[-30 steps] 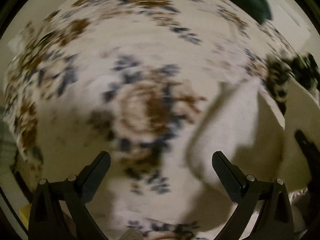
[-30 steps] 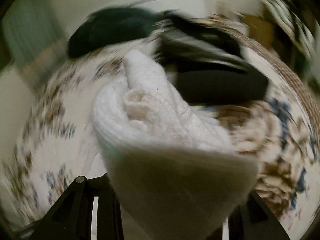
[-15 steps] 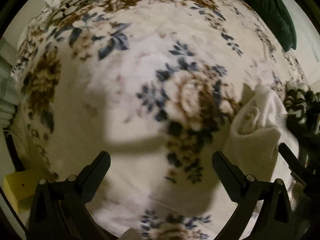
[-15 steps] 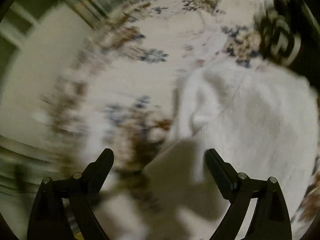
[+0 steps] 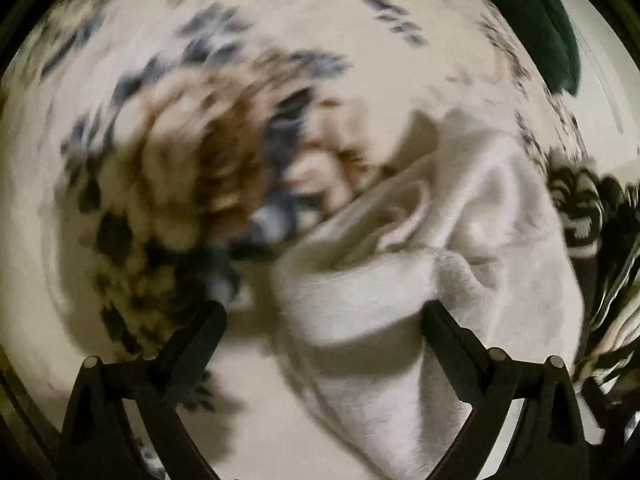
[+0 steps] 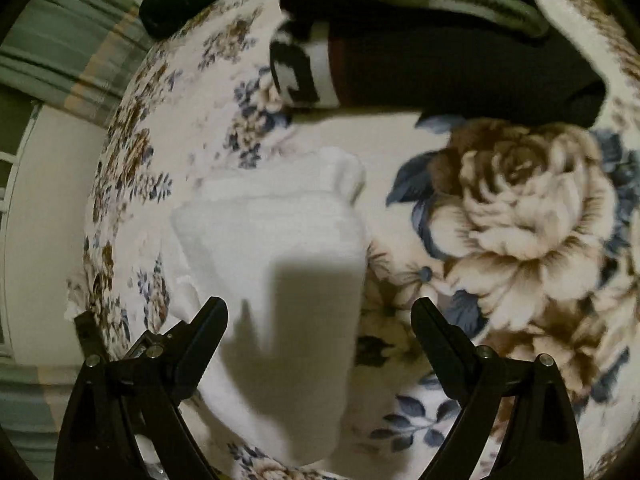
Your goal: Fold small clothes
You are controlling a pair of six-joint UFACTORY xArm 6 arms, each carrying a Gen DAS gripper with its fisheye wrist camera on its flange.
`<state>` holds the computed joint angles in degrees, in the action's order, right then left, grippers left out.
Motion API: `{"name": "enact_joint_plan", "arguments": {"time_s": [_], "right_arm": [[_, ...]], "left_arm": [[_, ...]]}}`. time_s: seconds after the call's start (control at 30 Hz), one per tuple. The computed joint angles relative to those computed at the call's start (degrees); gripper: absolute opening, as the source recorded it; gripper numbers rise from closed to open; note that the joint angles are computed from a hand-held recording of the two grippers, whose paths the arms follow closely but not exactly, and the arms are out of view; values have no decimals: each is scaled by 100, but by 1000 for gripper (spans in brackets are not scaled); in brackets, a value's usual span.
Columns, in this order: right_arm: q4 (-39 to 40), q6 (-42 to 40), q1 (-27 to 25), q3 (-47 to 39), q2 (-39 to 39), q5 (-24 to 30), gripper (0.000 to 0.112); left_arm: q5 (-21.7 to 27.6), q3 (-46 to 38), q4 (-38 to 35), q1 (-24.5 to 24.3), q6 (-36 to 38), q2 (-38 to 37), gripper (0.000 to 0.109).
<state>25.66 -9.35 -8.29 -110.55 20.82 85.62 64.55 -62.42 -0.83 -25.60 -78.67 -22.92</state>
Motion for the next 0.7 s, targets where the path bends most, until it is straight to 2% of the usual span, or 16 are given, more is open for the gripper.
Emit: {"name": "enact_joint_plan", "arguments": {"time_s": [0.03,0.13,0.23,0.3,0.37,0.43,0.5,0.53,0.57,0.6,0.63,0.7], "right_arm": [[-73,-31,12,-127,161,102,95],[-67,-238,76,-391,445,326,95],[66,-404,105,-777,627,442,95],[199,-376,81,-1188,862,648,95],[295,-174,93,-1776,1281,949,95],[450,16,75,-2400,1735,1289,95],[665,253,53,-2998,2171,1591,91],[858,407,17,-3346,2437,1756,88],[873,473,34,-3485,2552,1789,82],[819,495,61,-3707,2704,1841,70],[765,463,80,-3844,2801,1861,65],[693,300,81,-3494,2626,1600,47]], "left_arm": [[132,128,34,28,-109,-198,100],[993,132,245,45,-422,-710,99],[1309,-137,565,1,-687,-990,99],[1122,-565,576,157,-136,-696,99],[875,-1084,338,436,744,-121,99],[570,-1622,-50,689,1780,602,99],[632,-2315,-329,866,2688,1485,96],[664,-2571,-506,952,3043,1831,90],[799,-2857,-663,1018,3395,2202,68],[910,-3129,-854,1067,3744,2543,30],[902,-3290,-1073,1110,4026,2786,18],[968,-3592,-895,1050,4245,2991,11]]}}
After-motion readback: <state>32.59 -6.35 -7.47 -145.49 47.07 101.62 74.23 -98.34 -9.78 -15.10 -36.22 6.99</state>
